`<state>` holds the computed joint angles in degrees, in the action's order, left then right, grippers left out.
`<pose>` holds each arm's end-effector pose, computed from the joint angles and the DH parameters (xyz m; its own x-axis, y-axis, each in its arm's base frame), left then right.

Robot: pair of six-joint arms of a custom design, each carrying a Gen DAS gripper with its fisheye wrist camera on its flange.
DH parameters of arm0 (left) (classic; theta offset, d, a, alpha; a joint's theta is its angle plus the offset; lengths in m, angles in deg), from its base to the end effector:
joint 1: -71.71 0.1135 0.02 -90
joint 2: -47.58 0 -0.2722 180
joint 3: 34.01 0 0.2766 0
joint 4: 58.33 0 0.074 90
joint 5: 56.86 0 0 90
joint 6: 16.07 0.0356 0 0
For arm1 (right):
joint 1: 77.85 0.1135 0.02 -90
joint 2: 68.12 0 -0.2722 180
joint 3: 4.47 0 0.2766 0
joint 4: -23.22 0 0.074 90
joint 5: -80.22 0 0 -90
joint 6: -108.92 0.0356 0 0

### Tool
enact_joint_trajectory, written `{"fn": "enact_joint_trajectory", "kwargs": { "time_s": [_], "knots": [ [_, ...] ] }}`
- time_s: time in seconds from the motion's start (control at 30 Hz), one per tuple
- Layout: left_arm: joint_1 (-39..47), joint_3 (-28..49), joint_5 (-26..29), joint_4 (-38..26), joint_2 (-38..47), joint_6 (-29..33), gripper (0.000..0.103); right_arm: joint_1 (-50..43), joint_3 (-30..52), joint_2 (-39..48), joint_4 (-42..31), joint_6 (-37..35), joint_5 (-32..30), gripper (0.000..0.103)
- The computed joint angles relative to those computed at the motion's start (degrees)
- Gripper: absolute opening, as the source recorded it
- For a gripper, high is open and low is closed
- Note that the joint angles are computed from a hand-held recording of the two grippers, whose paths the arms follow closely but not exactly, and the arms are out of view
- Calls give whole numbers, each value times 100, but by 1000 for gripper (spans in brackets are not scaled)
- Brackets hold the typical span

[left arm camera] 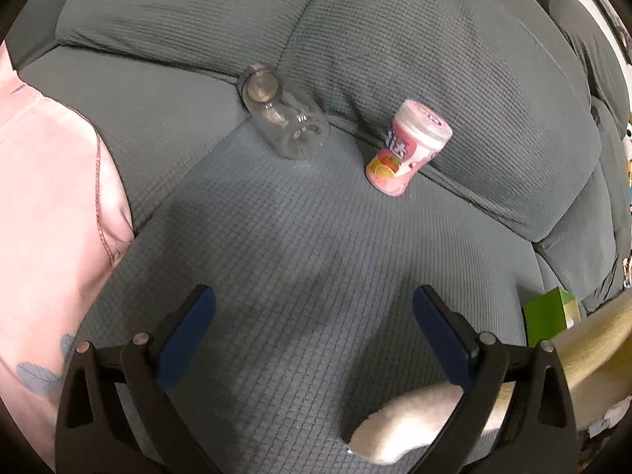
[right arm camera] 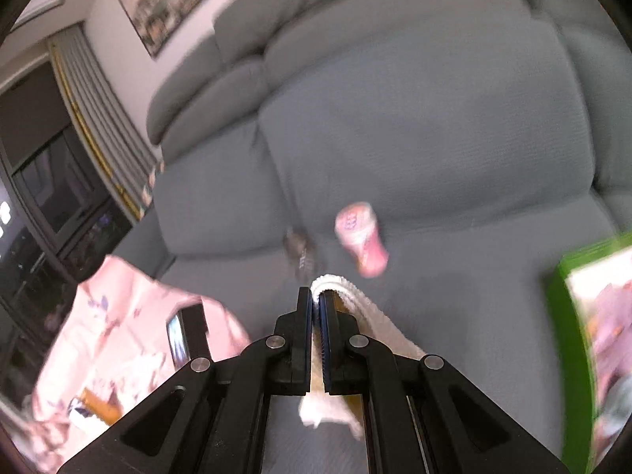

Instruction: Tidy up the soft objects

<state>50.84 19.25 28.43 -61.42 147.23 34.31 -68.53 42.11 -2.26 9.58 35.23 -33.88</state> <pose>0.3071 -0.1140 0.0984 -0.7418 -0.3974 -0.5403 -0.2179 0.9047 -0.3662 0.2534 0.0563 0.2127 -0.6512 0.1529 -0.7433 -0.3159 0.8360 0.4487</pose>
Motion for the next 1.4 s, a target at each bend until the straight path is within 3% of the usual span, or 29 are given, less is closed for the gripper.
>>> {"fn": "enact_joint_trajectory", "kwargs": {
  "time_s": [0.2, 0.37, 0.43, 0.57, 0.6, 0.63, 0.7, 0.73, 0.87, 1.1, 1.3, 1.4],
  "knots": [
    [-61, 120, -122, -167, 141, 23, 100, 256, 698, 2438, 190, 17, -290, 5],
    [-146, 250, -123, -319, 257, 114, 100, 297, 1267, 3886, 178, 51, 193, 5],
    [-188, 294, -110, -342, 310, 126, 100, 163, 1381, 4176, 219, 85, -180, 5],
    [-190, 312, 242, -268, 354, 178, 100, -9, 1410, 3836, -178, -94, -366, 8],
    [-181, 293, 335, -221, 343, 184, 100, -41, 1345, 3689, -206, -148, -336, 20],
    [-180, 261, 392, -189, 310, 190, 100, -90, 1261, 3532, -219, -207, -286, 47],
    [-177, 150, 537, -85, 195, 211, 100, -209, 1047, 3090, -229, -226, -107, 88],
    [-179, 91, 601, -31, 137, 221, 100, -275, 931, 2901, -181, -235, -42, 90],
    [-258, -12, 922, 126, 58, 327, 100, -683, 610, 2410, -21, -226, -57, 90],
    [-467, 304, 1887, -107, 446, 552, 98, -847, 875, 3243, 330, 102, -530, 90],
    [-681, 629, 1707, -435, 799, 593, 96, -429, 1332, 4107, 284, 9, -342, 90],
    [-843, 831, 1281, -607, 996, 743, 94, -385, 1574, 4572, 302, 174, -858, 75]
  ]
}}
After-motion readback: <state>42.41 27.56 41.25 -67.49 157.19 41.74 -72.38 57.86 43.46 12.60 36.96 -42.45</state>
